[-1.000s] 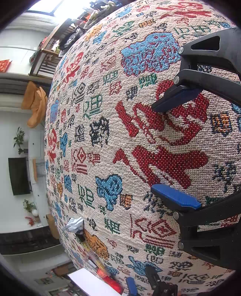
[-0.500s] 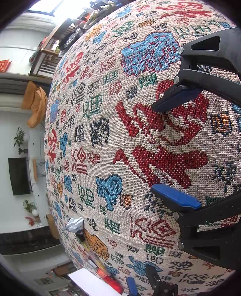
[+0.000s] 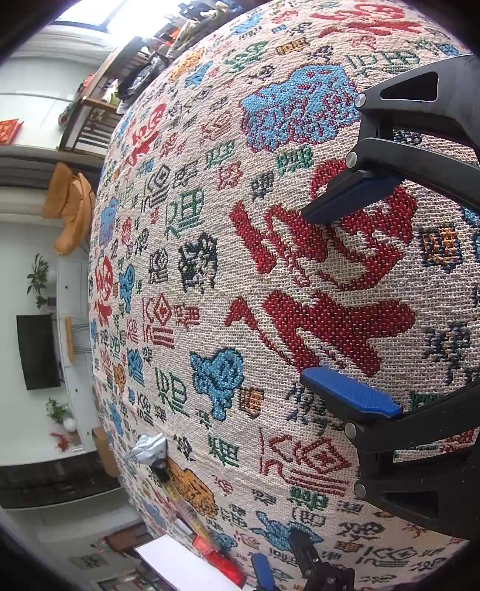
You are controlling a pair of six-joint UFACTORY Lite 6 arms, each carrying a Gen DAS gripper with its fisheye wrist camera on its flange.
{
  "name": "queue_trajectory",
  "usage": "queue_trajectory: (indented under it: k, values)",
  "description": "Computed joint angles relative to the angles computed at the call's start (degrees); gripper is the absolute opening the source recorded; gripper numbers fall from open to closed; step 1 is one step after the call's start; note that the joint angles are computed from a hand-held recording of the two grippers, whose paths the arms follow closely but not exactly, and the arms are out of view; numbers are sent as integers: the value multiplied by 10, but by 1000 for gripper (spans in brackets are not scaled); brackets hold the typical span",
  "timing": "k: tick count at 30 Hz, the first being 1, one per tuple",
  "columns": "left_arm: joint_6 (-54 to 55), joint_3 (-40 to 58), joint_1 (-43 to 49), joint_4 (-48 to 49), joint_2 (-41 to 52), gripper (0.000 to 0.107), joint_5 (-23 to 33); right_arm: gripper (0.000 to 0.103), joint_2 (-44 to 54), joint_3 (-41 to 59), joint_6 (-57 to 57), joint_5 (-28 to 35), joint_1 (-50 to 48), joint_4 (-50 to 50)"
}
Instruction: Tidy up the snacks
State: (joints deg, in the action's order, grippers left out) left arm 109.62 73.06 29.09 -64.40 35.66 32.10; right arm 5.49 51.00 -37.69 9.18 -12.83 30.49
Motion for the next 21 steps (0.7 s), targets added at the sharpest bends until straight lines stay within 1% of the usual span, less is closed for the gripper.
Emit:
queue_trajectory:
  k: [21]
  values:
    - [-1, -1, -1, 0, -1, 103, 0, 82, 1, 0, -12, 0, -1, 12]
